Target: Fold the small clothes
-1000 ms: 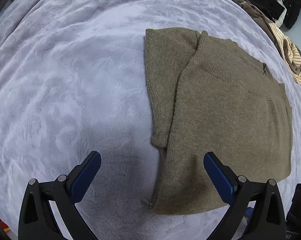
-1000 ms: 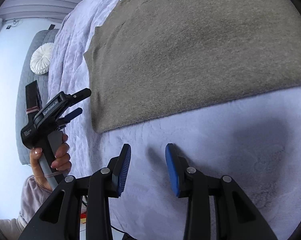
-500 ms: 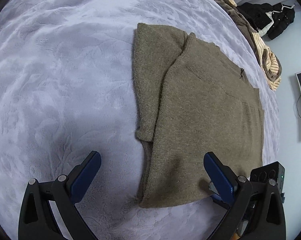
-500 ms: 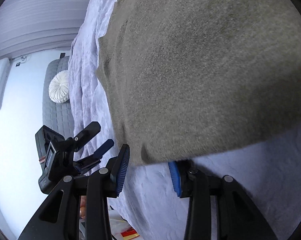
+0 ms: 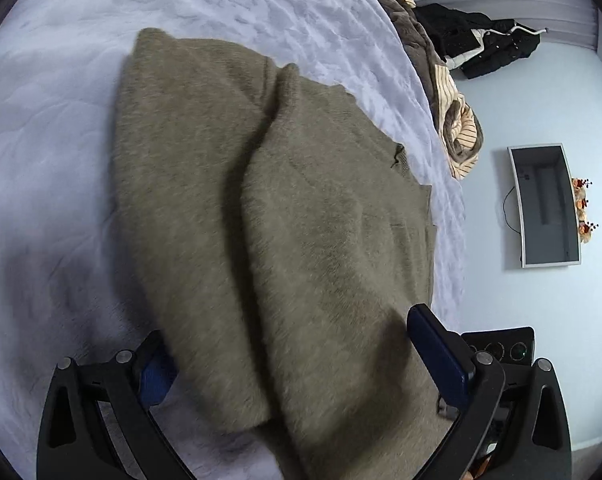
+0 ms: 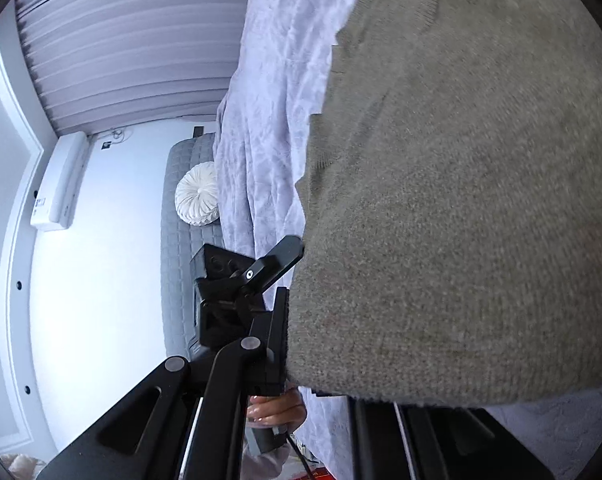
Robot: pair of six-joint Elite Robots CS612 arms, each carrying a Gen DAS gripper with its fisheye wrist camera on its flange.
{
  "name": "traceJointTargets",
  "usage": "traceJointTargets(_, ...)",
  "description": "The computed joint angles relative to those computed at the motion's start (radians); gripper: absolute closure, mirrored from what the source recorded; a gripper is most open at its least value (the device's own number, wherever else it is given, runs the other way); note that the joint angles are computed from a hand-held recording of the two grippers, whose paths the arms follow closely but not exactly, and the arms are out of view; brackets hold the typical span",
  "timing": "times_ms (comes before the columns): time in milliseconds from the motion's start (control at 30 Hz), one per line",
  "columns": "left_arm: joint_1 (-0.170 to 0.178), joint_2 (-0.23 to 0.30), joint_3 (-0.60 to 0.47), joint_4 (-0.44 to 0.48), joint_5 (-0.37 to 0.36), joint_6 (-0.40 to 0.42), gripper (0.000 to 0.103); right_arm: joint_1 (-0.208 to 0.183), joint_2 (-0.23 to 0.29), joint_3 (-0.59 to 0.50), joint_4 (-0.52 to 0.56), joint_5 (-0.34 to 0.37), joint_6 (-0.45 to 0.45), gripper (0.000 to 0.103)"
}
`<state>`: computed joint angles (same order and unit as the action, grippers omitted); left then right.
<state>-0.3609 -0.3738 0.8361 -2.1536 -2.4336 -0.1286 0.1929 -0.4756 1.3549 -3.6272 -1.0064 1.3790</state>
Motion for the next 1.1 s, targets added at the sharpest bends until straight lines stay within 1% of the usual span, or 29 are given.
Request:
traceJointTargets(33, -0.005, -0.001, -0.005, 0.004, -0.002, 0.017, 0.0, 0.0, -0.005, -0.002, 0.022, 0.004, -0.028, 0.095)
traceJointTargets(67, -0.015, -0.008, -0.005, -0.002, 0.023, 0.033, 0.001, 0.0, -0.012, 0.001, 0.061, 0.014, -0.071, 0.095)
traceJointTargets(133, -0.041, -0.03, 0.008, -0.024, 0.133, 0.081, 0.01, 0.003, -0.026, 0.002, 0.182, 0.035, -0.167, 0.095)
traceJointTargets(167, -0.051, -0.033, 0.005, -0.012, 0.173, 0.107, 0.022, 0.004, -0.033, 0.005, 0.244, 0.046, -0.209, 0.095)
traceJointTargets(200, -0.057, -0.035, 0.0, 0.011, 0.207, 0.13, 0.032, 0.005, -0.041, 0.007, 0.319, 0.064, -0.252, 0.094)
traceJointTargets(233, -0.062, -0.031, -0.01, 0.038, 0.236, 0.143, 0.033, 0.004, -0.05, 0.008, 0.41, 0.094, -0.3, 0.091)
traceJointTargets(267, -0.064, -0.028, -0.016, 0.057, 0.254, 0.146, 0.033, 0.004, -0.063, 0.01, 0.511, 0.118, -0.36, 0.091)
traceJointTargets(333, -0.065, -0.027, -0.012, 0.063, 0.294, 0.144, 0.033, 0.003, -0.097, 0.018, 0.692, 0.149, -0.517, 0.088)
traceJointTargets(367, -0.065, -0.027, -0.012, 0.066, 0.307, 0.142, 0.033, 0.001, -0.113, 0.024, 0.738, 0.145, -0.579, 0.087)
traceJointTargets(400, -0.066, -0.024, -0.016, 0.073, 0.316, 0.139, 0.033, 0.001, -0.13, 0.031, 0.768, 0.123, -0.631, 0.082)
traceJointTargets(433, -0.066, -0.022, -0.019, 0.079, 0.328, 0.132, 0.033, -0.002, -0.148, 0.041, 0.774, 0.086, -0.674, 0.079)
traceJointTargets(467, -0.067, -0.023, -0.016, 0.076, 0.338, 0.13, 0.033, -0.006, -0.162, 0.052, 0.758, 0.045, -0.692, 0.079)
traceJointTargets(500, -0.066, -0.033, 0.004, 0.056, 0.355, 0.133, 0.039, -0.009, -0.172, 0.057, 0.738, -0.014, -0.702, 0.079)
traceJointTargets(533, -0.073, -0.043, 0.021, 0.026, 0.395, 0.133, 0.047, -0.011, -0.182, 0.064, 0.718, -0.088, -0.707, 0.081)
traceJointTargets(567, -0.081, -0.044, 0.023, 0.017, 0.424, 0.134, 0.059, -0.015, -0.187, 0.061, 0.732, -0.158, -0.711, 0.084)
traceJointTargets(600, -0.084, -0.048, 0.028, 0.012, 0.443, 0.134, 0.065, -0.018, -0.184, 0.048, 0.76, -0.213, -0.714, 0.093)
traceJointTargets(633, -0.087, -0.053, 0.035, -0.001, 0.453, 0.127, 0.068, -0.021, -0.178, 0.043, 0.782, -0.247, -0.714, 0.095)
traceJointTargets(667, -0.089, -0.057, 0.038, -0.01, 0.459, 0.118, 0.073, -0.024, -0.163, 0.02, 0.845, -0.27, -0.729, 0.095)
traceJointTargets(700, -0.09, -0.062, 0.045, -0.021, 0.462, 0.106, 0.078, -0.029, -0.137, -0.001, 0.893, -0.25, -0.736, 0.099)
traceJointTargets(733, -0.092, -0.072, 0.056, -0.04, 0.469, 0.088, 0.078, -0.037, -0.119, -0.011, 0.898, -0.206, -0.718, 0.101)
traceJointTargets(767, -0.094, -0.08, 0.064, -0.057, 0.469, 0.08, 0.08, -0.044, -0.112, 0.002, 0.862, -0.173, -0.688, 0.102)
traceJointTargets(800, -0.096, -0.091, 0.076, -0.08, 0.459, 0.076, 0.08, -0.048, -0.106, 0.014, 0.807, -0.158, -0.66, 0.103)
traceJointTargets(867, -0.104, -0.109, 0.092, -0.111, 0.448, 0.084, 0.082, -0.049, -0.108, 0.021, 0.781, -0.144, -0.66, 0.103)
traceJointTargets(967, -0.13, -0.138, 0.109, -0.149, 0.446, 0.117, 0.082, -0.061, -0.132, 0.065, 0.74, -0.124, -0.667, 0.103)
traceJointTargets(1000, -0.141, -0.147, 0.113, -0.159, 0.45, 0.131, 0.082, -0.069, -0.146, 0.093, 0.701, -0.127, -0.657, 0.103)
traceJointTargets(1067, -0.167, -0.158, 0.114, -0.164, 0.441, 0.167, 0.082, -0.084, -0.171, 0.156, 0.578, -0.153, -0.613, 0.101)
traceJointTargets(1100, -0.184, -0.161, 0.114, -0.167, 0.436, 0.19, 0.082, -0.097, -0.18, 0.188, 0.504, -0.164, -0.573, 0.1)
